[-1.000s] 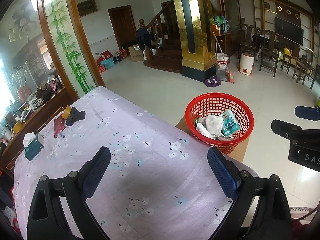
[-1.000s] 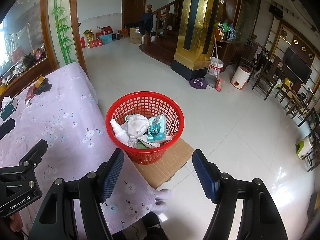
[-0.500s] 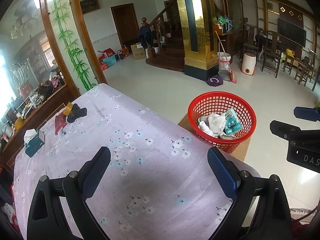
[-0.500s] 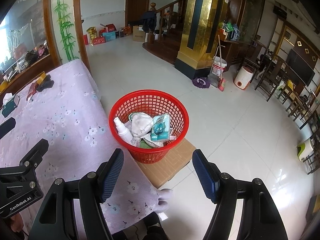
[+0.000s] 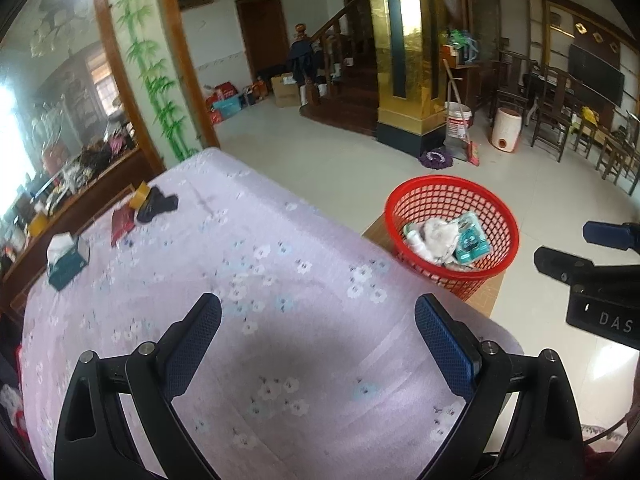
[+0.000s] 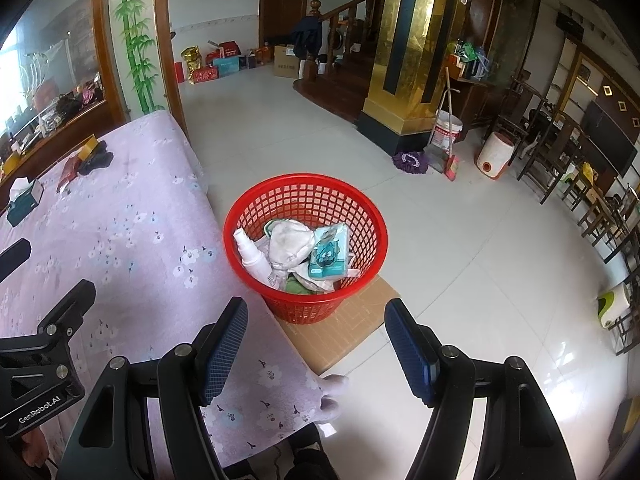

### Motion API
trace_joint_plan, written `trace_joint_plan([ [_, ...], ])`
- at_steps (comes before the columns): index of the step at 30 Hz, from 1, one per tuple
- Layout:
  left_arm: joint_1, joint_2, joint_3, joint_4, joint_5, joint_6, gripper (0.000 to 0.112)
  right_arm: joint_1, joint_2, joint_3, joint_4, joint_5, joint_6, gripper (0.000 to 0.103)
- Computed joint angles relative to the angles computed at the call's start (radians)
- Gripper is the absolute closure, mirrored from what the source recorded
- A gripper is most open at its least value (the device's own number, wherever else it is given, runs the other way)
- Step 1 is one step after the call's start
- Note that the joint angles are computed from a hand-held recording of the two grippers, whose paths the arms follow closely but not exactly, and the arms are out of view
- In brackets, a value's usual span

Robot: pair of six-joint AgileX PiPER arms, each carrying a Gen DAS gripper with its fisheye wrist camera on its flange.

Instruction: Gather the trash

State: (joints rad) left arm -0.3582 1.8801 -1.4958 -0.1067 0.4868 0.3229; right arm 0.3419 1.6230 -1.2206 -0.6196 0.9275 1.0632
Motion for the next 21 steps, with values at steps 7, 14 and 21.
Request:
trace_joint_plan([
  [7, 0.128, -0.006, 0.113, 0.133, -0.030, -0.160, 0.016, 0.028, 0.195, -0.145, 0.159, -0.048, -0.221, 0.024],
  [14, 0.375, -0.009, 0.279, 0.338, -0.073, -0.392, 0.016, 0.152, 0.513, -0.482, 0.350, -0.022, -0.484, 0.024],
  [21, 0.605, 0.059, 0.287, 0.237, -0.069, -0.291, 0.016, 0.284, 0.817, -0.913, 0.442, 0.089, -0.582, 0.024],
])
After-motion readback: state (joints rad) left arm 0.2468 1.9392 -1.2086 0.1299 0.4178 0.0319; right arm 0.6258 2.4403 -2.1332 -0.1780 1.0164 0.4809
